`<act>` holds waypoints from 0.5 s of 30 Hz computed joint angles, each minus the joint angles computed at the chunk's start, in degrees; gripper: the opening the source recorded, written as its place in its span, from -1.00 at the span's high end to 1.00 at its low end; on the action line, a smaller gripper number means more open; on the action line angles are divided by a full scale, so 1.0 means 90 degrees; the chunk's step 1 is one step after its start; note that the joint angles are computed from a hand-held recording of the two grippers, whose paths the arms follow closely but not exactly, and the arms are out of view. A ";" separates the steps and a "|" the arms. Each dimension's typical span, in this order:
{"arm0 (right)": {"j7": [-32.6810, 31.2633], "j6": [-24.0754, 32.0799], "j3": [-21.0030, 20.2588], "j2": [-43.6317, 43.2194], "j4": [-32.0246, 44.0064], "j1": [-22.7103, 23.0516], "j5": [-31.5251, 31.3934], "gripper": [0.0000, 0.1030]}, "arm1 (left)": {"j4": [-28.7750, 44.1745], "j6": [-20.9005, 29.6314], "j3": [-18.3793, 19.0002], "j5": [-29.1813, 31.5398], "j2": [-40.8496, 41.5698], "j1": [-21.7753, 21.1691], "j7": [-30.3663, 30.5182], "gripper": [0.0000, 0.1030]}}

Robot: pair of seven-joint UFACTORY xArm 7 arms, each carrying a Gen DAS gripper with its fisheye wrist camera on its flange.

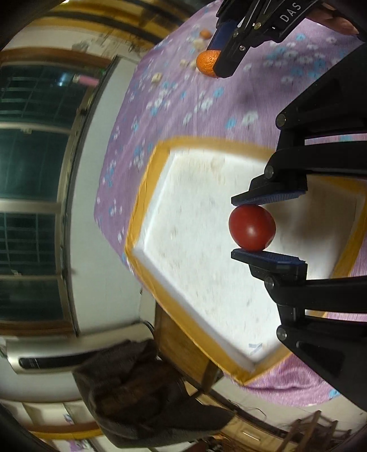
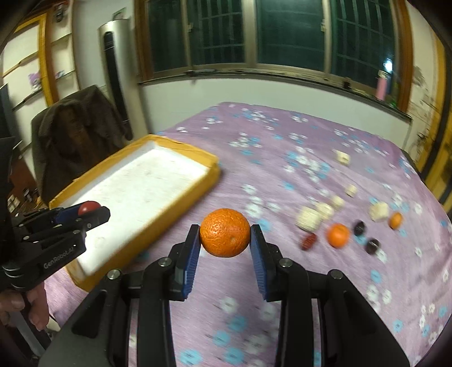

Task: Organize fruits
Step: 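Carry the tomato and orange over the yellow tray with both tools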

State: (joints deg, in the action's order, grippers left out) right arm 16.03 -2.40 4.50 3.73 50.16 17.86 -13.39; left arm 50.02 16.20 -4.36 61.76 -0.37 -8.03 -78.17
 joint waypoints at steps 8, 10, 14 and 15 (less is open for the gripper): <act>-0.0782 0.0423 0.0566 0.1221 0.1410 0.0133 0.0784 0.28 | 0.0130 0.0124 0.0196 -0.0211 0.0213 0.0140 0.0204 0.42; -0.0871 0.0551 0.0522 0.1515 0.1764 0.0272 0.0837 0.28 | 0.0201 0.0144 0.0237 -0.0265 0.0305 0.0138 0.0258 0.42; -0.1019 0.0797 0.0475 0.2003 0.2379 0.0447 0.0932 0.28 | 0.0297 0.0166 0.0334 -0.0357 0.0437 0.0109 0.0392 0.42; -0.1050 0.0898 0.0473 0.2127 0.2544 0.0471 0.0960 0.28 | 0.0327 0.0187 0.0356 -0.0372 0.0478 0.0101 0.0410 0.42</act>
